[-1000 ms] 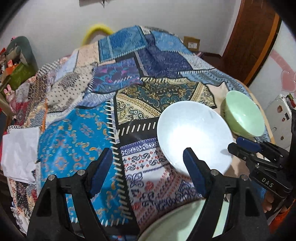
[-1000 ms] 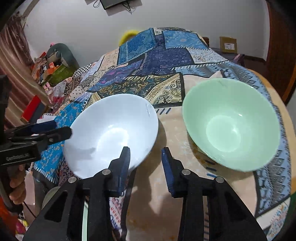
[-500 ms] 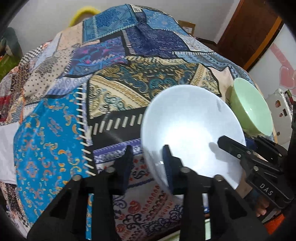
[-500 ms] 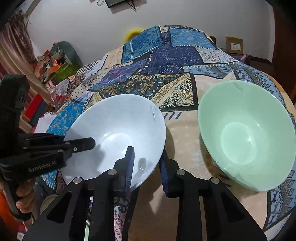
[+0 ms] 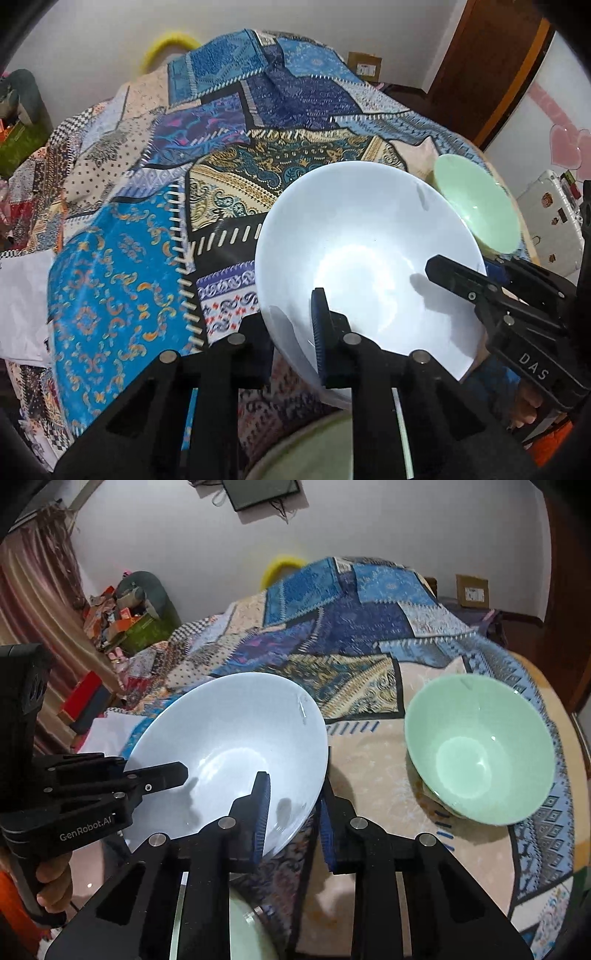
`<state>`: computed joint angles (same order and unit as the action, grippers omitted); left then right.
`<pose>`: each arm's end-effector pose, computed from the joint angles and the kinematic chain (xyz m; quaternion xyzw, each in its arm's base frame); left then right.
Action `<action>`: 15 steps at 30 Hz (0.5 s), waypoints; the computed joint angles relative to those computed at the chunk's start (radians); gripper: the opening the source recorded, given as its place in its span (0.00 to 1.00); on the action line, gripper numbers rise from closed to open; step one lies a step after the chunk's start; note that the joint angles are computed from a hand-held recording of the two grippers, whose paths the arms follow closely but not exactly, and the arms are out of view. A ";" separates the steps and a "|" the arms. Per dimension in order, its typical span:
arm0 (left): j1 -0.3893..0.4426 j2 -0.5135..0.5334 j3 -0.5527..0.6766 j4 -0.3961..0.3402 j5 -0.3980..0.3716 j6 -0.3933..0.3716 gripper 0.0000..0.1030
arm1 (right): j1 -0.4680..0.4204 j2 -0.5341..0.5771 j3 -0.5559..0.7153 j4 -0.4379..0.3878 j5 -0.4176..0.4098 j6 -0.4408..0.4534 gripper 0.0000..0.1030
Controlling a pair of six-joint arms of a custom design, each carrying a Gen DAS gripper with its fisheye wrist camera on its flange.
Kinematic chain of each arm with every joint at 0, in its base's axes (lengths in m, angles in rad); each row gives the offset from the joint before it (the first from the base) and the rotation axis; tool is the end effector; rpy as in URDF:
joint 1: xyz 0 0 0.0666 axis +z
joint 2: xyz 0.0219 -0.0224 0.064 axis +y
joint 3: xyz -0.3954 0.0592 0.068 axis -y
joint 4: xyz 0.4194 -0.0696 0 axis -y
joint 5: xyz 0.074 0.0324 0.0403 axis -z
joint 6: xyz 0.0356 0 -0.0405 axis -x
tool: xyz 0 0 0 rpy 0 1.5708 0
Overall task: Organize plates and bowls
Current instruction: 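Lift the white spotted bowl with the right gripper over the pink bowl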
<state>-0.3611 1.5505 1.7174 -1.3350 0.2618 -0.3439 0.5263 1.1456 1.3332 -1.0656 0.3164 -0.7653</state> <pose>0.4997 -0.1990 0.4972 0.3599 0.9027 -0.1296 0.1972 0.3529 0.1918 0.5140 0.1638 0.9159 0.0834 0.3569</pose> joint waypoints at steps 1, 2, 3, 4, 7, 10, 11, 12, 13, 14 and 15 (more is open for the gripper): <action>0.004 -0.011 -0.002 -0.003 0.003 0.000 0.17 | 0.011 0.001 0.009 -0.005 0.010 -0.001 0.22; 0.010 -0.024 -0.005 -0.006 0.008 -0.001 0.17 | 0.024 0.002 0.019 -0.013 0.020 -0.003 0.22; 0.016 -0.036 -0.009 -0.009 0.012 -0.002 0.17 | 0.035 0.002 0.027 -0.016 0.029 -0.005 0.22; 0.022 -0.049 -0.012 -0.014 0.016 -0.003 0.17 | 0.047 0.002 0.036 -0.021 0.039 -0.007 0.22; 0.041 -0.086 -0.019 -0.023 0.029 -0.006 0.17 | 0.077 0.005 0.058 -0.030 0.062 -0.010 0.22; 0.065 -0.123 -0.023 -0.034 0.046 -0.014 0.17 | 0.112 0.011 0.083 -0.037 0.088 -0.012 0.22; 0.077 -0.138 -0.025 -0.039 0.054 -0.018 0.17 | 0.127 0.016 0.095 -0.040 0.097 -0.012 0.22; 0.085 -0.147 -0.025 -0.043 0.058 -0.021 0.17 | 0.135 0.020 0.103 -0.042 0.103 -0.011 0.22; 0.093 -0.157 -0.026 -0.047 0.062 -0.023 0.17 | 0.148 0.025 0.113 -0.044 0.110 -0.011 0.22; 0.107 -0.171 -0.027 -0.053 0.069 -0.027 0.17 | 0.159 0.029 0.121 -0.045 0.117 -0.012 0.22; 0.116 -0.179 -0.027 -0.058 0.073 -0.030 0.17 | 0.170 0.033 0.129 -0.046 0.123 -0.012 0.22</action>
